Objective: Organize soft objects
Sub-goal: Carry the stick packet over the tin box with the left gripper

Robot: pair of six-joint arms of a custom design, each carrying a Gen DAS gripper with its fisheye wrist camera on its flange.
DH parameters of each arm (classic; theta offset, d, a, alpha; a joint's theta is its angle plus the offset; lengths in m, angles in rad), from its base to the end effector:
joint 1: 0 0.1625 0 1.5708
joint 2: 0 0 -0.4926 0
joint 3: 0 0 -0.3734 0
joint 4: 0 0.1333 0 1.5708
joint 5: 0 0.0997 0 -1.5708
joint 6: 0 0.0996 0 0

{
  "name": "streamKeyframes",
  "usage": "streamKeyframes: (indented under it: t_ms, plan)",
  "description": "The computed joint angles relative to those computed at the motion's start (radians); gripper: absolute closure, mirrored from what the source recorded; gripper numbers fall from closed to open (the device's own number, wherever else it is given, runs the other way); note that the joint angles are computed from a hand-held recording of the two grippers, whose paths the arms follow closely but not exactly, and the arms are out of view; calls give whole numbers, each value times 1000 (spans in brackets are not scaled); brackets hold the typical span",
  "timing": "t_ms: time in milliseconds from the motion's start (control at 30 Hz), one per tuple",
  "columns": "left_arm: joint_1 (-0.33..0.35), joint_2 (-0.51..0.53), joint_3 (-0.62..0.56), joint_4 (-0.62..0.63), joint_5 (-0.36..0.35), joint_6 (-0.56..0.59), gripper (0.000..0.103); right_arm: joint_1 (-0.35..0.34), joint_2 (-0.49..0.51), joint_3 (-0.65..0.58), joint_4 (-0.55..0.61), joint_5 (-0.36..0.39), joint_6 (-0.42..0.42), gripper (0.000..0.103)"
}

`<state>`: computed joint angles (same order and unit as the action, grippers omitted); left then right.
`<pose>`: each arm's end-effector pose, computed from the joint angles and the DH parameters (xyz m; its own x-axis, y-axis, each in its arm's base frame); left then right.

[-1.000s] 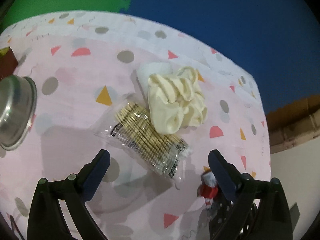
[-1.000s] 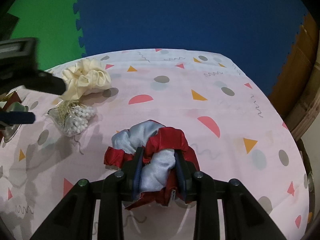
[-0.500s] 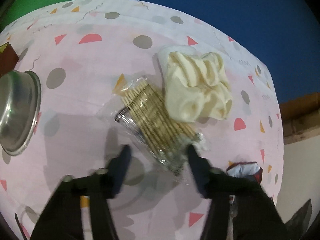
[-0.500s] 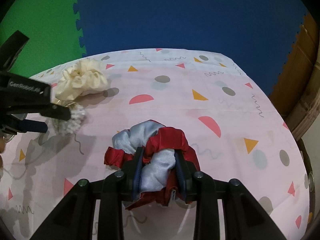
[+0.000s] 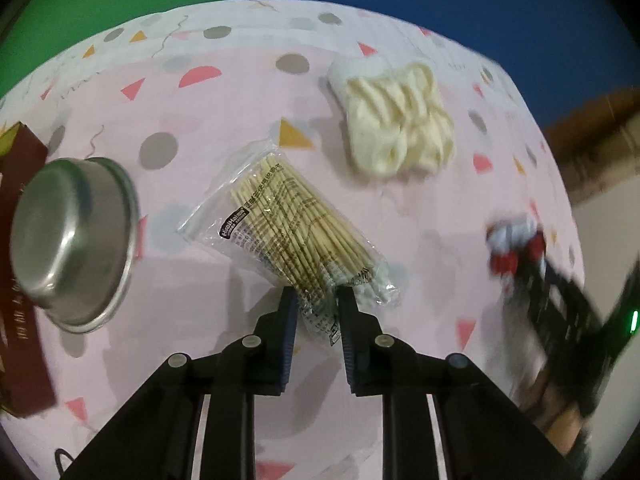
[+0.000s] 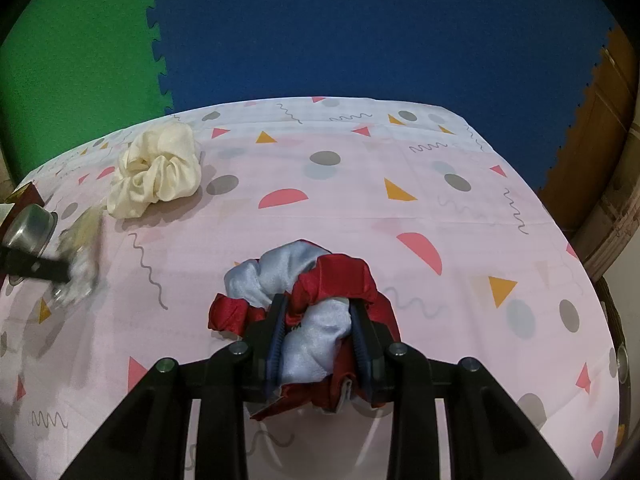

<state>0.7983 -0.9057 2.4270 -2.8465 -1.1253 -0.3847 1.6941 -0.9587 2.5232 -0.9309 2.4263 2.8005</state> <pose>-0.1511 -0.4075 0.0657 -0.7853 0.3926 -0.4787 0.4124 0.9084 0.0685 0.0920 -0.2697 0.0733 -0.6595 0.2964 0.6908 -0.3114 0.7287 -0.6100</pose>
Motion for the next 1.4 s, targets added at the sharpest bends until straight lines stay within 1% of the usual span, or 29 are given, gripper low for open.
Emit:
streamKeyframes:
  t_ms: [67, 133, 167, 200, 233, 267, 333, 433, 533, 633, 733, 800, 833, 867, 1067, 1267, 1400]
  plan:
    - [2, -31, 15, 31, -2, 32, 83, -2, -1, 2, -2, -2, -2, 71]
    - [1, -59, 35, 51, 12, 45, 80, -3, -2, 3, -3, -2, -3, 71]
    - [0, -69, 43, 52, 15, 50, 76, -2, 0, 1, -3, -1, -3, 71]
    - [-3, -79, 52, 55, 27, 45, 72, -3, -1, 2, -3, -2, -3, 71]
    - [-7, -88, 61, 53, 36, 30, 57, -3, -1, 2, -3, -2, -3, 71]
    - [-7, -97, 69, 42, 37, 22, 45, -4, -2, 4, -5, -4, -5, 71]
    - [-17, -112, 90, -5, 31, -1, 38, -5, -3, 4, -5, -4, -6, 71]
    - [-29, -116, 100, -56, 5, -28, 29, -7, -3, 4, -6, -6, -6, 71]
    - [-36, -78, 81, -63, 23, -98, 29, -8, -3, 5, -8, -7, -7, 71]
    - [-25, -21, 55, -57, 49, -179, 29, -7, -3, 5, -8, -8, -6, 71]
    - [-13, 13, 44, -48, 84, -250, 30, -8, -2, 5, -9, -8, -7, 71]
    - [-14, 22, 52, -60, 101, -261, 34, -10, -3, 6, -9, -12, -5, 71]
    - [-23, 23, 58, -61, 117, -260, 45, -12, -4, 8, -9, -16, -5, 71]
    - [-30, 23, 63, -70, 126, -233, 58, -11, -5, 9, -9, -16, -2, 71]
    - [-26, 1, 73, -86, 109, -127, 75, -20, -9, 11, -10, -26, -6, 71]
    - [-60, -30, 103, -101, 119, -37, 77, -16, -7, 10, -10, -21, -7, 71]
    - [-82, -67, 122, -89, 137, -1, 77, -16, -7, 10, -10, -21, -8, 71]
